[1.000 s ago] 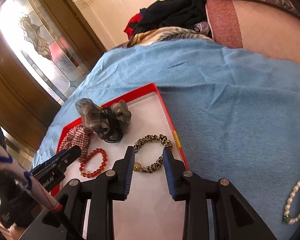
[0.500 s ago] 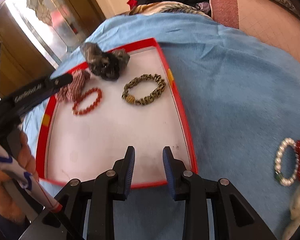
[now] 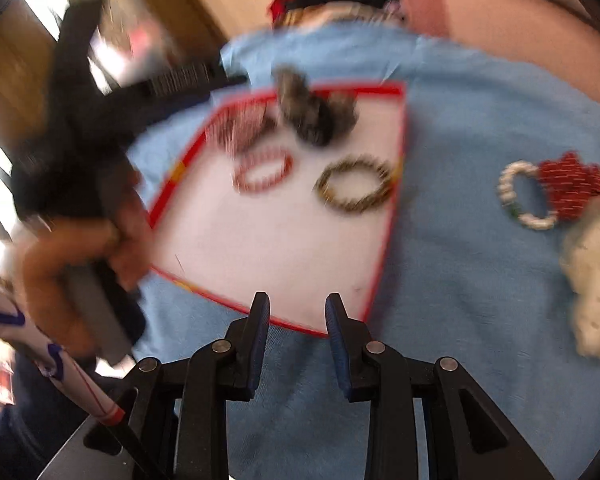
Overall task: Organize jewelry
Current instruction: 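Move both open grippers back toward the remaining jewelry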
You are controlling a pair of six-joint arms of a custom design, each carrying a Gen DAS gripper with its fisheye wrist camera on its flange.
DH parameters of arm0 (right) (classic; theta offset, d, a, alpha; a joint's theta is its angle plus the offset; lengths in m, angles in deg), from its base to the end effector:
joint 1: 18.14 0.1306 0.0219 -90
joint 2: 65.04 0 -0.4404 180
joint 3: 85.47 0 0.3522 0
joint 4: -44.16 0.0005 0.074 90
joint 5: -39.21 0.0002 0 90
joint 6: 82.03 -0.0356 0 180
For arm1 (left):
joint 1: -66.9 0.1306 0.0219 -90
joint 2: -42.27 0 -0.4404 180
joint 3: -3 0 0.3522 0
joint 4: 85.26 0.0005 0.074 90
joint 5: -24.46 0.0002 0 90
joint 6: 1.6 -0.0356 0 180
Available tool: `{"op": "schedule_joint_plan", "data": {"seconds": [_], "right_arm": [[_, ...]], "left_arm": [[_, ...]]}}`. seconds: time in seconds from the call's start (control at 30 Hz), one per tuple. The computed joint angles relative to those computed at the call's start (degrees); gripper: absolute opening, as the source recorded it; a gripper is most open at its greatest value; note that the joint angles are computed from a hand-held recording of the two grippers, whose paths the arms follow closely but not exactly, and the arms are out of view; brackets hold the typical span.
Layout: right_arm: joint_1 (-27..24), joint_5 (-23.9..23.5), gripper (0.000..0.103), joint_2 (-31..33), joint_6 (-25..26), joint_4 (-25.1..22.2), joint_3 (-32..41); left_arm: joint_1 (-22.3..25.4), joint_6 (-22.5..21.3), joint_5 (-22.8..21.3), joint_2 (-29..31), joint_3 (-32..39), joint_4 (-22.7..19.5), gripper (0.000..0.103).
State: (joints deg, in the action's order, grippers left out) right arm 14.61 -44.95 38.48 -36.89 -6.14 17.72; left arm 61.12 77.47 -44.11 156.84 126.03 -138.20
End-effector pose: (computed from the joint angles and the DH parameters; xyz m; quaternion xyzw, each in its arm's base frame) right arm 0.4617 0.2921 0.4721 0.1163 0.9333 0.1734 0.2922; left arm 0.6251 -0.0769 0.5077 0.2028 0.8860 -0.1542 0.3874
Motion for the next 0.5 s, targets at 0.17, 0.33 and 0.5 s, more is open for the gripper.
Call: {"op": "schedule_joint_plan", "data": {"seconds": [0.17,0.33,0.5], "right_arm": [[-2.2,9.7,0.032,-8.9,-5.0,0.7,-7.3],[-7.3,14.7,0.032,-15.7,-8.8,-0.8,-13.5],[-12.5,14.6,0.032,-17.9,-7.6,0.8,-16.3]], "left_arm": [[-3.9,-2.9,3.1,-3.1,-4.8,0.1,0.042],[-8.0,-5.0,4.8,-4.3,-7.1,-1.7,0.042],[-11.2,-5.1,4.7,-3.7,-7.5,-4.1,0.042]]}}
